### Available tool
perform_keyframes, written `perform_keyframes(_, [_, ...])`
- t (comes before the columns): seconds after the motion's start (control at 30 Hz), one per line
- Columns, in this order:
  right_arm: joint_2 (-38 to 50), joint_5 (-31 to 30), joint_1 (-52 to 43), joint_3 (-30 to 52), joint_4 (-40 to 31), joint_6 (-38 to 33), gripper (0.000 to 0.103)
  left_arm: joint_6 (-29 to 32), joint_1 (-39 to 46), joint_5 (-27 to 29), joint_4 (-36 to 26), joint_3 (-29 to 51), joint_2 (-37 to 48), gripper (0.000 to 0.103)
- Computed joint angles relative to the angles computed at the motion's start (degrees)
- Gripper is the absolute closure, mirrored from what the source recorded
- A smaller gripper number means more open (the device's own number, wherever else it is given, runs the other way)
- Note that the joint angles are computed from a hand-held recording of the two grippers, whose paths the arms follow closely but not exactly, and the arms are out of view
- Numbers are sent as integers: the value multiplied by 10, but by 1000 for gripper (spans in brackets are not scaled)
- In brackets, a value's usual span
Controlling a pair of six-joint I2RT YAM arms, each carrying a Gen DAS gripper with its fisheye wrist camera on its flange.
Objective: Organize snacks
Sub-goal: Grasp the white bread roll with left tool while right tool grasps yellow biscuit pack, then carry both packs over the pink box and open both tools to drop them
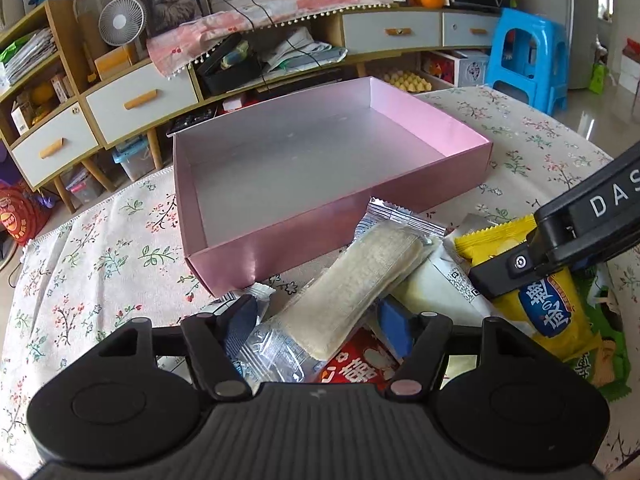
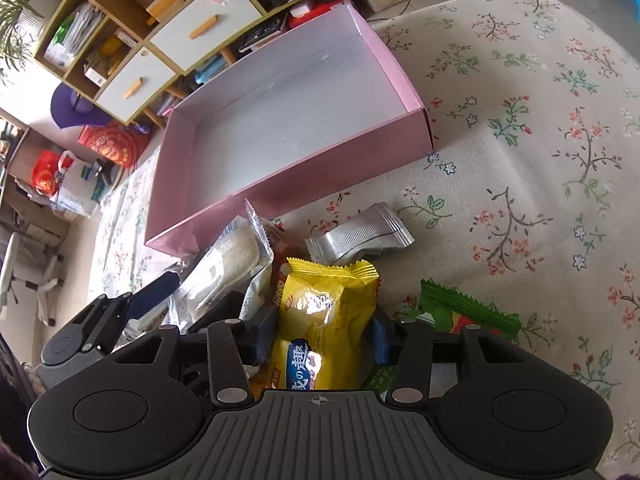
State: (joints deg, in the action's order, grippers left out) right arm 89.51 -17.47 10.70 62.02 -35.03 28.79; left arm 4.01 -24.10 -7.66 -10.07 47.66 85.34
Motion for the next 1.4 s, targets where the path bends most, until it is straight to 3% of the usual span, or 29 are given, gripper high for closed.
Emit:
perform_keyframes(0.17, [0,-11,-14,-3,0,-2,56,-11,-5,-10,2,0,3,39])
perform_keyframes(0.37, [-12,-31,-37,-9,-11,6,62,-45,-5,-14,-22,11,-2,53])
perform_keyframes(0.7, [-43,-75,-89,-23,-17,16,81,-87,-4,10,-70,26,-20,70])
perform_keyframes(0.93, [-60,-98,-110,-27,-18,18,82,-129,8,46,-90,28,-47,83])
perform_keyframes(1.4, [-70,-138,-122,-17,20,107,82,-183,23,61,-79,28,-79,84])
